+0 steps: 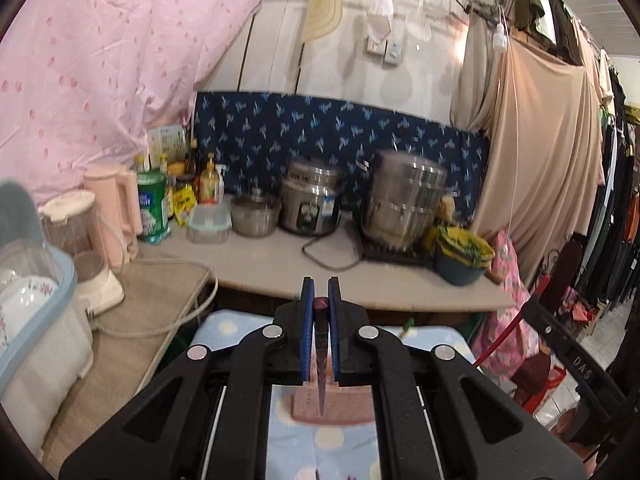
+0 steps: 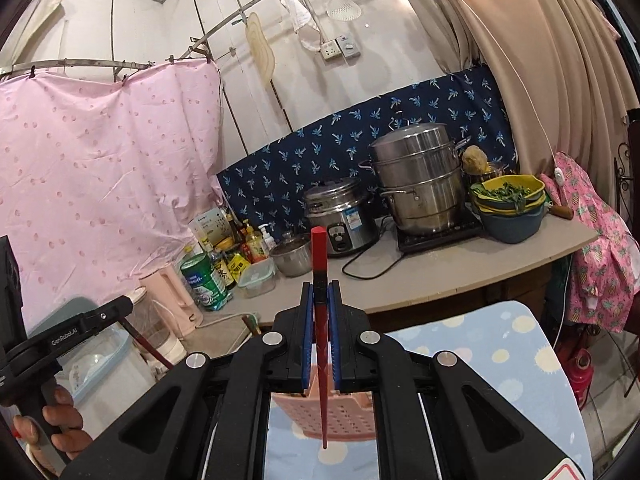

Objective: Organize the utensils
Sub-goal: 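Carry both chopsticks over the pink basket and lower them in, then open the left tool into the basket while the right tool releases its chopstick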

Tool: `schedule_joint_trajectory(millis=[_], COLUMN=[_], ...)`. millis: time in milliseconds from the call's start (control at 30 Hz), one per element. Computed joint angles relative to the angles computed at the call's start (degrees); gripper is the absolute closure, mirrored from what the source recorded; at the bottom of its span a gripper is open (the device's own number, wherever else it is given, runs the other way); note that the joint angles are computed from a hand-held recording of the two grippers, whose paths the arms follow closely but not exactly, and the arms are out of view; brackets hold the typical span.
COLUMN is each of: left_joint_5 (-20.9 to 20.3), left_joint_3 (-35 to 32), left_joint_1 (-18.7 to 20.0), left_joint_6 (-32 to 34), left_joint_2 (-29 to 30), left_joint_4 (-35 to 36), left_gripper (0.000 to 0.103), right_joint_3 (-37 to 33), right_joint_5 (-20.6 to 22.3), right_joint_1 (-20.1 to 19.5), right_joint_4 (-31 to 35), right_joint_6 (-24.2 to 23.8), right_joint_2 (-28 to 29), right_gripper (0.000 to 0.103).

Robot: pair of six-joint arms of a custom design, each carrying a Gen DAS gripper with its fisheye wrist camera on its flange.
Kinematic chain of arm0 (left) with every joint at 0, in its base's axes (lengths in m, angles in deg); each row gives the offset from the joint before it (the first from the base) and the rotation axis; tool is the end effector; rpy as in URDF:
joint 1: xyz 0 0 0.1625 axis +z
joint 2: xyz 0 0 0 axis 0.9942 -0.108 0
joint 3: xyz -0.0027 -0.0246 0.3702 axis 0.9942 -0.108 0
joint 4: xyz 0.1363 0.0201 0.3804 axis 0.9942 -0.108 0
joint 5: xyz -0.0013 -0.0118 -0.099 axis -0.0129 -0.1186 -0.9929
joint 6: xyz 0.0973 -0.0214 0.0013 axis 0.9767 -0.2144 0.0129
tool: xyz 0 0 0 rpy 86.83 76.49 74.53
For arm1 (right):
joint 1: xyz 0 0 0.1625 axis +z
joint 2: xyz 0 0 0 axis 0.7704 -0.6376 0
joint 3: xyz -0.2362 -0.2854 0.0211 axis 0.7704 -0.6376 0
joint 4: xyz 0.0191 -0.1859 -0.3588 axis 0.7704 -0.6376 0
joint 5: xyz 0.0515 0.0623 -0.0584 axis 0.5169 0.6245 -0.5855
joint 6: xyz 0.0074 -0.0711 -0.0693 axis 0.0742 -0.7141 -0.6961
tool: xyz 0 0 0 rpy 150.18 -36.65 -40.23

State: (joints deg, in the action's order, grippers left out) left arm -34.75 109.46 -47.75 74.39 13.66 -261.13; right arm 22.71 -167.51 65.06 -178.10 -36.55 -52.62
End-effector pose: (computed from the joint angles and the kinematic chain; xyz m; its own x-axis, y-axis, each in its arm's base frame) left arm -0.3109 -0.4995 0.3918 -0.8210 -0.0090 -0.5709 0.5343 0.3404 -0.7737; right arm 0.3624 -0.5246 0.2719 -0.8910 -0.2546 0.3759 -0.4466 0.3420 -0.8268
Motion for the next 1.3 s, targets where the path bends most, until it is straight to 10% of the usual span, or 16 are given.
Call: schedule_joint_trajectory(millis=[467, 1300], left_joint_5=[-4.00, -6.03], left_joint_3=[-14.66, -16.13], left_joint_1=[6.43, 10.32], left_joint_6=[10.52, 4.54], left_joint_2=[13.37, 14.95], left_joint_4=[-6.38, -0.18], left_gripper=[0.096, 0.096], right_joint_3=[-16.52, -15.04], right_joint_5=[0.61, 0.45], right_joint_1=[-2.89, -6.24], right_joint_4=[6.90, 8.66], right_joint_6=[0.05, -0.14], right_joint_2=[11.39, 13.31], right_gripper=[0.096, 0.096])
